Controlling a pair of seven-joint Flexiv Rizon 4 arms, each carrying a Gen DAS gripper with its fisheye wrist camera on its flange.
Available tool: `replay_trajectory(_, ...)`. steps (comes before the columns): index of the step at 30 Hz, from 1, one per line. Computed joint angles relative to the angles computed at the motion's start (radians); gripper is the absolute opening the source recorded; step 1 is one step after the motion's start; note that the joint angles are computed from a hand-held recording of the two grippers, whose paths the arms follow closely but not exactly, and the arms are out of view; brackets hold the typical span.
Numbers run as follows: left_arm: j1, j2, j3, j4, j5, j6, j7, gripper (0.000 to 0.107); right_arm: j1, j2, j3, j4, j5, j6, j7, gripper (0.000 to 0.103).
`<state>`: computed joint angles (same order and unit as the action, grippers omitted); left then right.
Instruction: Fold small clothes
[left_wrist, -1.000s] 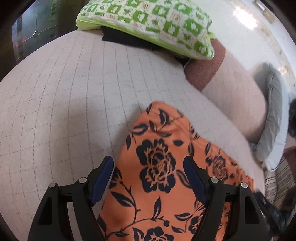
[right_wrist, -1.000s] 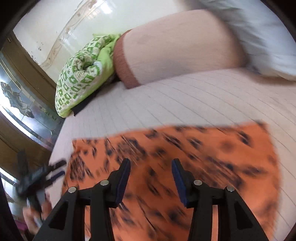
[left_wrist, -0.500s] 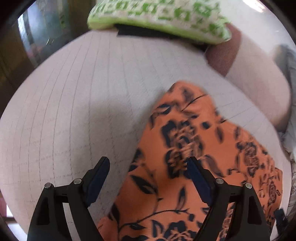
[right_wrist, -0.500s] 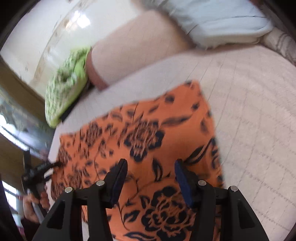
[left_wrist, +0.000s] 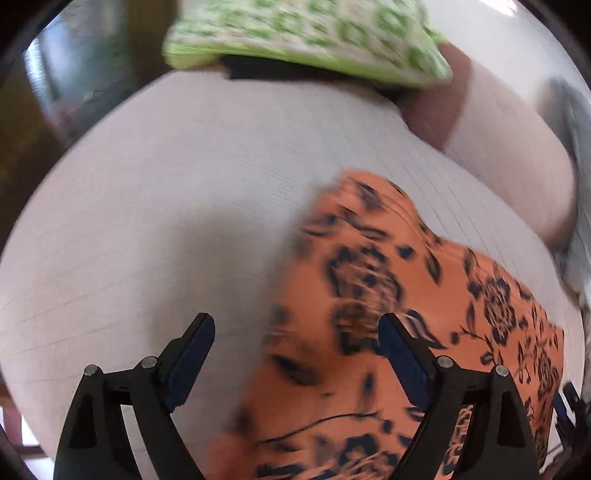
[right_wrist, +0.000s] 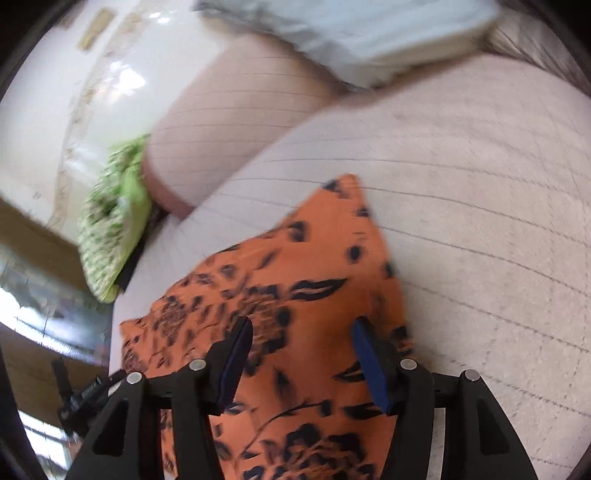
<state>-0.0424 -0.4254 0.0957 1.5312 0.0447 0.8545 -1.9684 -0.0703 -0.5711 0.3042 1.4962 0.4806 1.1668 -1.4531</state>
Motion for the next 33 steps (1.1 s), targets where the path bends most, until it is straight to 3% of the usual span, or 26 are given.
replay_trajectory(3, 0.01, 0.054, 0.026, 0.061, 0.018, 0.013, -0.028, 0.09, -0.022, 0.015, 0.063, 0.005, 0.042, 0.027, -0.109, 0.06)
replay_trajectory(8, 0.078, 0.164, -0.004, 0.291, -0.126, 0.12, 0.01, 0.09, -0.02, 0.028, 0.134, -0.009, 0.133, -0.027, -0.255, 0.06)
replay_trajectory(12, 0.106, 0.22, -0.057, 0.433, -0.356, 0.189, 0.059, 0.09, 0.038, 0.051, 0.117, 0.012, 0.148, -0.038, -0.32, 0.06)
replay_trajectory(17, 0.057, 0.23, -0.084, 0.496, -0.408, 0.227, 0.031, 0.09, 0.104, 0.047, 0.07, 0.016, 0.132, -0.131, -0.279, 0.061)
replay_trajectory(19, 0.024, 0.209, -0.053, 0.455, -0.305, 0.216, -0.031, 0.09, 0.142, 0.041, 0.035, 0.032, 0.074, -0.161, -0.256, 0.061)
replay_trajectory(21, 0.035, 0.199, -0.084, 0.455, -0.352, 0.237, 0.009, 0.09, 0.112, 0.053, 0.059, 0.036, 0.111, -0.165, -0.296, 0.061)
replay_trajectory(23, 0.06, 0.194, -0.153, 0.502, -0.539, 0.32, 0.133, 0.09, 0.028, 0.069, 0.109, 0.016, 0.231, -0.246, -0.353, 0.061)
replay_trajectory(25, 0.074, 0.163, -0.21, 0.491, -0.68, 0.335, 0.261, 0.09, -0.035, 0.102, 0.125, 0.024, 0.352, -0.29, -0.388, 0.061)
replay_trajectory(27, 0.066, 0.131, -0.219, 0.469, -0.734, 0.334, 0.304, 0.091, -0.102, 0.134, 0.135, 0.041, 0.485, -0.345, -0.399, 0.069)
replay_trajectory(30, 0.059, 0.095, -0.234, 0.446, -0.801, 0.373, 0.335, 0.094, -0.198, 0.191, 0.138, 0.121, 0.7, -0.387, -0.406, 0.072)
replay_trajectory(33, 0.067, 0.083, -0.282, 0.455, -0.929, 0.432, 0.405, 0.094, -0.193, 0.224, 0.099, 0.185, 0.76, -0.364, -0.359, 0.072)
